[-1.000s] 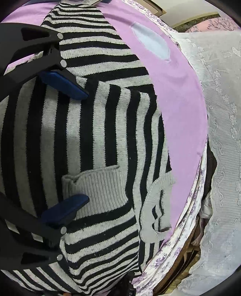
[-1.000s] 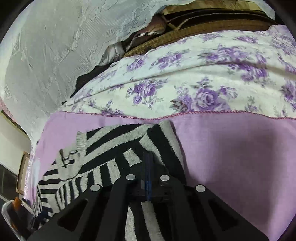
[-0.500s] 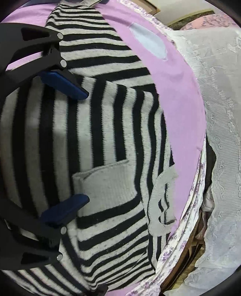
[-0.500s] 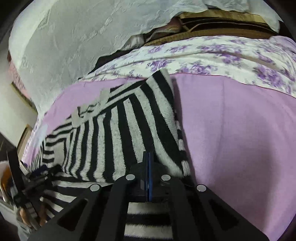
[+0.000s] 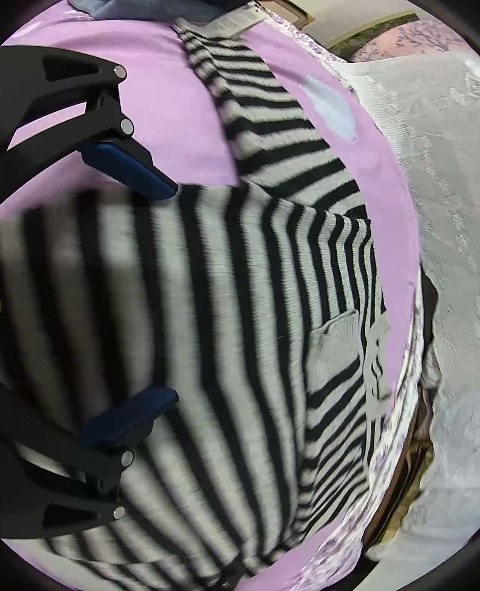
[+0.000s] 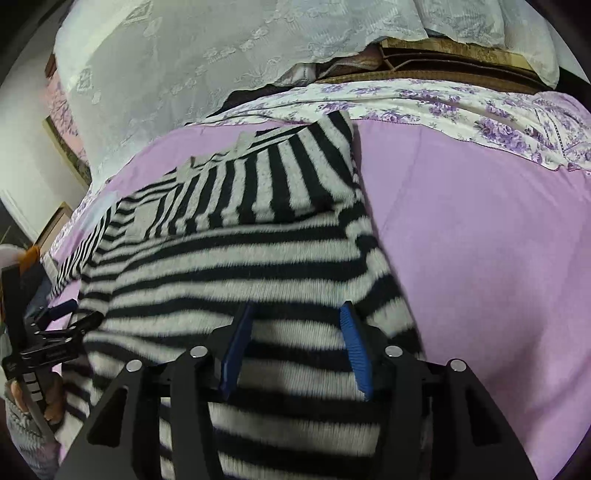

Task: Fold small clothes
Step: 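Grasp the other sleeve cuff near the tagged clothes pile with the left gripper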

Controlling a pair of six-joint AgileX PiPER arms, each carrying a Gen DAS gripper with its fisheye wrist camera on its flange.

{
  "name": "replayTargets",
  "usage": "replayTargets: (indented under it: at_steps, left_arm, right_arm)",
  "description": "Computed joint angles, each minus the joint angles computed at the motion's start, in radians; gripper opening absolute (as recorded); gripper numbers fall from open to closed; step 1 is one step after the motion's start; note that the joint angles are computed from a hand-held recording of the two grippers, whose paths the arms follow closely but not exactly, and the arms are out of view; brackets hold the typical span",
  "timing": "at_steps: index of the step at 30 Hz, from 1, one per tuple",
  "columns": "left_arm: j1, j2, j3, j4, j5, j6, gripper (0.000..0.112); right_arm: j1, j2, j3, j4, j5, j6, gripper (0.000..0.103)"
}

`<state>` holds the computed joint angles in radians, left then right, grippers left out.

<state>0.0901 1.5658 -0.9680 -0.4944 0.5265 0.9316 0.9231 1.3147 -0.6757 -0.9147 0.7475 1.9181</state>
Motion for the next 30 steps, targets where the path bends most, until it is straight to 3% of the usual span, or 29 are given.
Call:
replayTargets:
  at_steps: [4, 8, 14, 18, 22, 26, 28, 30]
  left_arm:
    - [0.165, -0.015, -0.024, -0.136, 0.114, 0.153, 0.099]
    - [0.295, 0.108, -0.21, -0.086, 0.19, -0.038, 0.099]
    - [0.483, 0.473, -0.708, -0.174, 0.53, -0.426, 0.099]
    - [0.469, 0.639, -0.992, -0.136, 0.629, -0.589, 0.099]
    - [0.462, 0.782, -1.236, -0.126, 0.676, -0.742, 0.099]
    - [0.493, 0.797, -1.229, -0.216, 0.656, -0.714, 0.096]
    - [0.505, 0.78, -1.189, -0.22, 0.629, -0.706, 0.075]
    - [0.509, 0.777, -1.182, -0.208, 0.616, -0.703, 0.062]
  right_arm:
    - [0.042, -0.014, 0.01, -0.04, 0.026, 0.043, 0.064]
    - [0.046, -0.04, 0.043, -0.088, 0.013, 0.115, 0.064]
    - [0.041, -0.047, 0.058, -0.108, -0.008, 0.139, 0.067]
    - [0.038, -0.047, 0.06, -0.112, -0.019, 0.137, 0.071]
    - [0.034, -0.05, 0.065, -0.118, -0.03, 0.141, 0.072]
    - [0.034, -0.05, 0.066, -0.123, -0.033, 0.147, 0.073]
    - [0.034, -0.05, 0.067, -0.124, -0.033, 0.149, 0.073]
    - [0.033, -0.049, 0.067, -0.125, -0.033, 0.149, 0.073]
